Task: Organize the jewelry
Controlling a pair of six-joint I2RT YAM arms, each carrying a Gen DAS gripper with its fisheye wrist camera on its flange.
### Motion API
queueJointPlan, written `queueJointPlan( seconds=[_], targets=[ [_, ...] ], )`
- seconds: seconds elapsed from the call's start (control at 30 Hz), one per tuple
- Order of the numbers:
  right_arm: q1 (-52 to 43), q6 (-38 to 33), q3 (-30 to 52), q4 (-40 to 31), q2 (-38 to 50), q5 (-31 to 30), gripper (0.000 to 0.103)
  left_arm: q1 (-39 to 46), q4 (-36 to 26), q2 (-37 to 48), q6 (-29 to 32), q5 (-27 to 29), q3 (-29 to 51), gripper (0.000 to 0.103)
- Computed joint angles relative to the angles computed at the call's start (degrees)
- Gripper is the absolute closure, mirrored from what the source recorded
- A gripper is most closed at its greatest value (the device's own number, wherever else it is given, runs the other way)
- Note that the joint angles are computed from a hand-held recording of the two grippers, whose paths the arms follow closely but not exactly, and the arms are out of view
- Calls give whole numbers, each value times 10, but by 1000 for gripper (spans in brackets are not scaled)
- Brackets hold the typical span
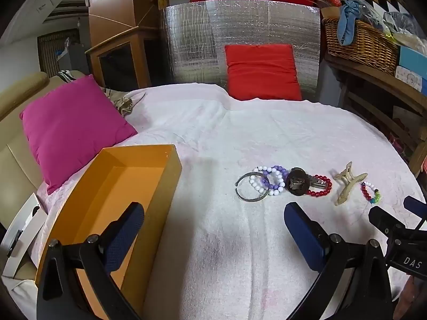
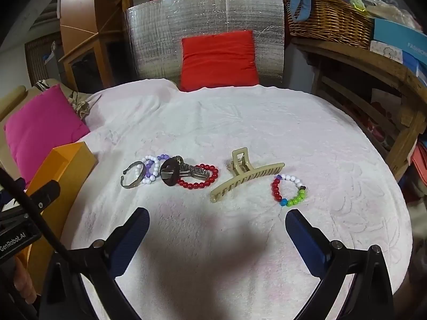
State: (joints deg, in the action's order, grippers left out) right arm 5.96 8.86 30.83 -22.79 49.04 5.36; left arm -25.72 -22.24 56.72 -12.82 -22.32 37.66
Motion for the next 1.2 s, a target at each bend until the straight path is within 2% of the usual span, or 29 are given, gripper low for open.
queueJointPlan(
  seconds=[0.27,0.3,1.2],
  targets=[
    [-20,3,-7,1,4,-19,0,-26,-3,-4,-8,-19,-2,0],
    [-22,3,-6,1,8,-21,0,-7,1,2,0,-4,1,0],
    [-39,6,-7,2,13,-36,0,-13,6,22,-5,-16,3,0]
  ],
)
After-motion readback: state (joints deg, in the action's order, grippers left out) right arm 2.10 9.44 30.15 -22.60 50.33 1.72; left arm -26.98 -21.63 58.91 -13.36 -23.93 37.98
